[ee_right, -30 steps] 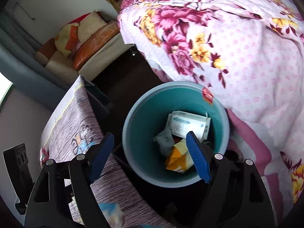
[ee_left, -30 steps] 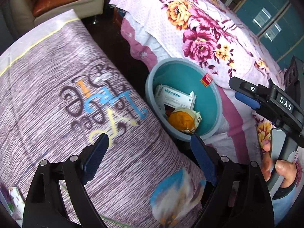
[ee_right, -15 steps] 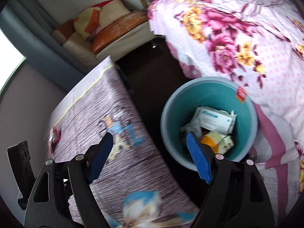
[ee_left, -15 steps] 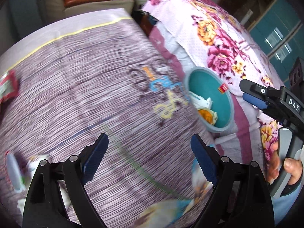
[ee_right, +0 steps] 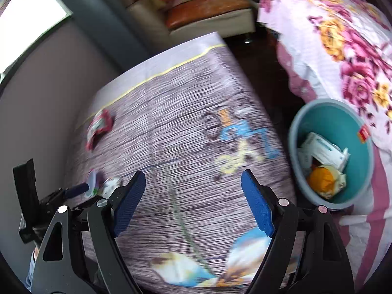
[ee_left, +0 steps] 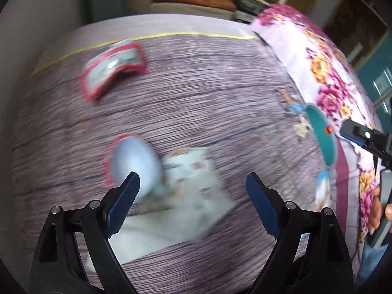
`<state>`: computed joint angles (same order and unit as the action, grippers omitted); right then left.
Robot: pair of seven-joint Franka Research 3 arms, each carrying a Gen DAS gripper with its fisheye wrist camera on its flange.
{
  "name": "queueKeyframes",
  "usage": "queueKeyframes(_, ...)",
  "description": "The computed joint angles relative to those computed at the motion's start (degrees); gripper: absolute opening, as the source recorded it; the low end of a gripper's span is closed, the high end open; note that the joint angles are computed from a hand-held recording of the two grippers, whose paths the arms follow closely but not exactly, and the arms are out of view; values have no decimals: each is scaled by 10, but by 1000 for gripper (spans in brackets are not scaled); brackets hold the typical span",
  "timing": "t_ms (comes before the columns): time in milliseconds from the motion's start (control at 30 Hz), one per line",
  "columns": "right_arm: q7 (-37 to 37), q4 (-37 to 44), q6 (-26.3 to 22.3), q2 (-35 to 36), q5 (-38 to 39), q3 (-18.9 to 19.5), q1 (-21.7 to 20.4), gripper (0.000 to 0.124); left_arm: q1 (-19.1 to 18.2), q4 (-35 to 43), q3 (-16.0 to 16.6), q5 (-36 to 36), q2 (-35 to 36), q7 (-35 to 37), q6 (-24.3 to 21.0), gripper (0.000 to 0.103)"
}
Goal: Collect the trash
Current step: 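Return to the mat and grasp the blue-white egg shell with left tool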
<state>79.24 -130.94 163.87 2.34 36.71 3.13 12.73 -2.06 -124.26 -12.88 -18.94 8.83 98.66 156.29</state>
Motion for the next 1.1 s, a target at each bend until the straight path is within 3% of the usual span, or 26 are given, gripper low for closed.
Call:
queueKeyframes(167, 16, 23, -13, 22, -20, 14, 19, 76, 13, -19, 17, 10, -2, -22, 6, 89)
queueKeyframes(567, 47, 50, -46, 59, -59, 25, 38, 76, 35, 7, 2, 13, 39, -21, 21, 88)
queueKeyframes(600, 48, 51, -45, 62, -60, 25, 38, 76, 35, 8, 1, 16, 41, -22, 23, 86)
queueKeyframes(700, 57, 56, -45, 69, -70, 26, 42, 77, 36, 8, 1, 30, 46, -30, 33, 68)
queueKeyframes(733, 55, 57, -46, 71, -69, 27, 41, 76, 37, 5, 1, 36, 45, -31, 40, 55)
queueKeyframes(867, 54, 72, -56, 83, -84, 30, 45, 76, 49, -10, -1, 34, 34, -30, 56, 55)
queueKeyframes(933, 48, 82, -63, 90, -89, 32, 47, 77, 68, -25, -10, 5, 18, 2, 60, 55)
queueKeyframes(1100, -17, 134, -102, 125, -83, 57, 56, 76, 85, -69, 5, -61, -27, 68, 65, 55)
